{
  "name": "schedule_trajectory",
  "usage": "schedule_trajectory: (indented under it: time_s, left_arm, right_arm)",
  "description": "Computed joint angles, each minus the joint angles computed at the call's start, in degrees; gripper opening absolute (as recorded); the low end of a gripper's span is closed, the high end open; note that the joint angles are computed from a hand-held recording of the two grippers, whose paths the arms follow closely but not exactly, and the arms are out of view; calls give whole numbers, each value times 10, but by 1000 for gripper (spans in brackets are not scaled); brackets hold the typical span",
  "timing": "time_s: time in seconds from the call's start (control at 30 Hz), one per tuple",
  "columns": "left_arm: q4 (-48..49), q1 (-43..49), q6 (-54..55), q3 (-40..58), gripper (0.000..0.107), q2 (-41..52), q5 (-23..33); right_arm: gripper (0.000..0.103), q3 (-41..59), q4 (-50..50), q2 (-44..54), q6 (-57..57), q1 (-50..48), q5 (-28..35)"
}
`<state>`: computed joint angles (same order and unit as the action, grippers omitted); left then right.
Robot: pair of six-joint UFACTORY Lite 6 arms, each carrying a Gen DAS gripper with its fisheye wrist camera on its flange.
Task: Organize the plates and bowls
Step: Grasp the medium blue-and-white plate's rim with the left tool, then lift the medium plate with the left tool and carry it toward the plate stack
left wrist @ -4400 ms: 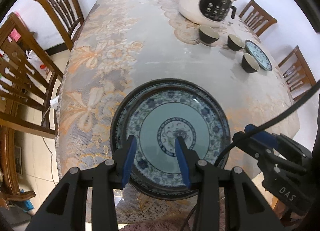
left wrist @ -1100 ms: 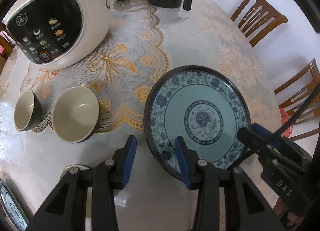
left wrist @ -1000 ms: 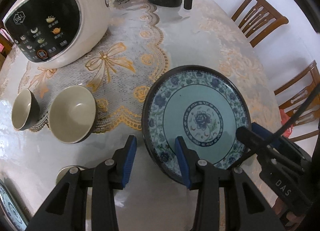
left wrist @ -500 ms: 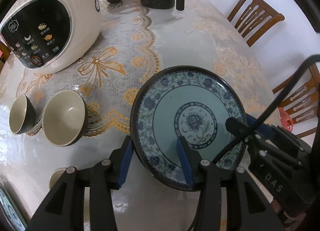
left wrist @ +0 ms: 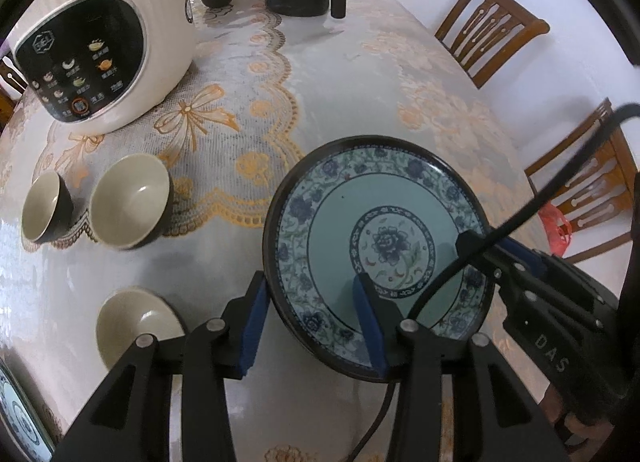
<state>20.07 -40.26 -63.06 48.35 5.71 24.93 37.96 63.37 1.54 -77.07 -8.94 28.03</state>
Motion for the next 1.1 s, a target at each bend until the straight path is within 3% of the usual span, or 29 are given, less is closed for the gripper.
schedule_trajectory:
  time_s: [0.7,0.97,1.1]
  left_arm:
    - [20,-80,-57,-149,45,-271,108]
    - [0,-96,-56,-211,45,-411,181]
    - [0,-117,-65,-233,45,-489,249]
  right_arm:
    - [25,-150,-174,-322,263,25,78]
    - [25,-187,-284,-441,464,137,78]
    - [25,-195,-356,-485,592,219,73]
